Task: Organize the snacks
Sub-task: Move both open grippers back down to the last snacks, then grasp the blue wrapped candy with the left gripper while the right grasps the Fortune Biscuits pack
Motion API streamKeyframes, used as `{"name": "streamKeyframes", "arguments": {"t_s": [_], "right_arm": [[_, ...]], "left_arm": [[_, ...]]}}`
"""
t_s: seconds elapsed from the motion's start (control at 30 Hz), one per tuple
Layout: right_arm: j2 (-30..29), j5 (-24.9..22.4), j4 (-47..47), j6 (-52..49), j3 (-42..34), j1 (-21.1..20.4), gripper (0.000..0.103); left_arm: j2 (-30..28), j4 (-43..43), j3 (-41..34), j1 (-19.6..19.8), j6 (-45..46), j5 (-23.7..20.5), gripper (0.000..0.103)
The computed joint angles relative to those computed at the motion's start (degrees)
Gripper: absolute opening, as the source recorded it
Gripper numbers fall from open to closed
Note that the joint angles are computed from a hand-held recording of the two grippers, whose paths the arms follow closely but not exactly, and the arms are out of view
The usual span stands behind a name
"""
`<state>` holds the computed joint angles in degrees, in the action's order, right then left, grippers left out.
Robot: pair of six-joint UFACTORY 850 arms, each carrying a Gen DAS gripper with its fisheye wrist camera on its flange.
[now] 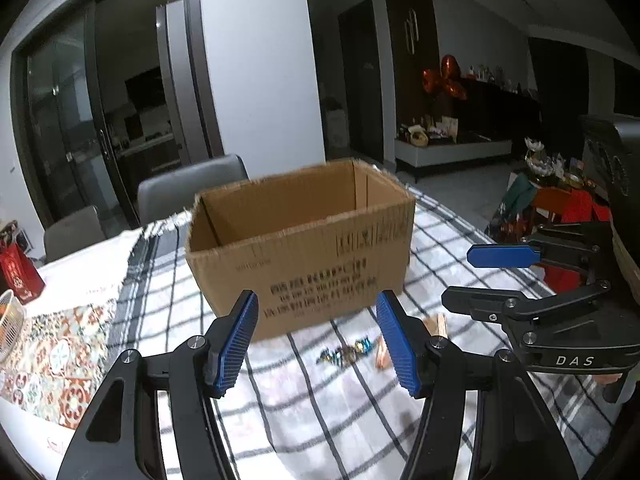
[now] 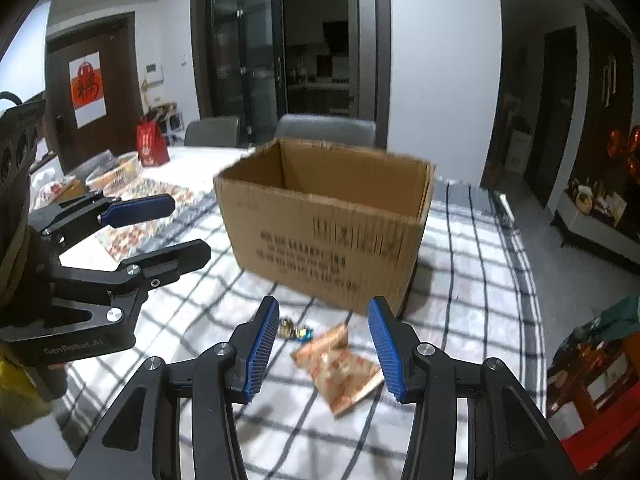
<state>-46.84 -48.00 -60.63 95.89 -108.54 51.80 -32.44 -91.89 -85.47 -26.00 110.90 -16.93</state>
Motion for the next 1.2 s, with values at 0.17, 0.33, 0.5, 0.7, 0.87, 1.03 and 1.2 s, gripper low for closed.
{"name": "streamKeyframes", "arguments": {"t_s": [0.17,0.33,0.5,0.7,0.87,1.03,1.2], "right_arm": [[-0.8,2.7,4.7,-3.7,0.3,-0.7,0.048],[-2.2,5.0,10.3,-9.0,-0.3,-1.9,0.048],[-3.4,6.2,15.1,-15.1,-1.0,-3.0,0.048],[-4.7,6.8,18.5,-21.3,-1.9,-4.0,0.048],[-5.7,7.2,20.7,-25.9,-2.6,-4.9,0.048],[-6.6,8.6,24.0,-31.1,-3.7,-6.0,0.048],[-7.5,9.2,25.0,-33.5,-4.8,-6.6,0.048]], "left_arm": [[-1.3,7.1,-0.1,-0.1,-6.5,-0.2,0.061],[-4.1,17.4,-2.8,0.1,-17.1,-2.1,0.061],[-7.2,26.7,-6.3,0.0,-25.9,-3.9,0.06],[-11.5,37.1,-11.0,-0.5,-35.8,-5.7,0.06],[-14.7,42.4,-14.9,-0.7,-41.7,-7.8,0.06],[-17.8,46.7,-19.0,-1.0,-47.8,-10.1,0.06],[-20.6,50.6,-22.8,-1.3,-53.4,-11.8,0.06]]}}
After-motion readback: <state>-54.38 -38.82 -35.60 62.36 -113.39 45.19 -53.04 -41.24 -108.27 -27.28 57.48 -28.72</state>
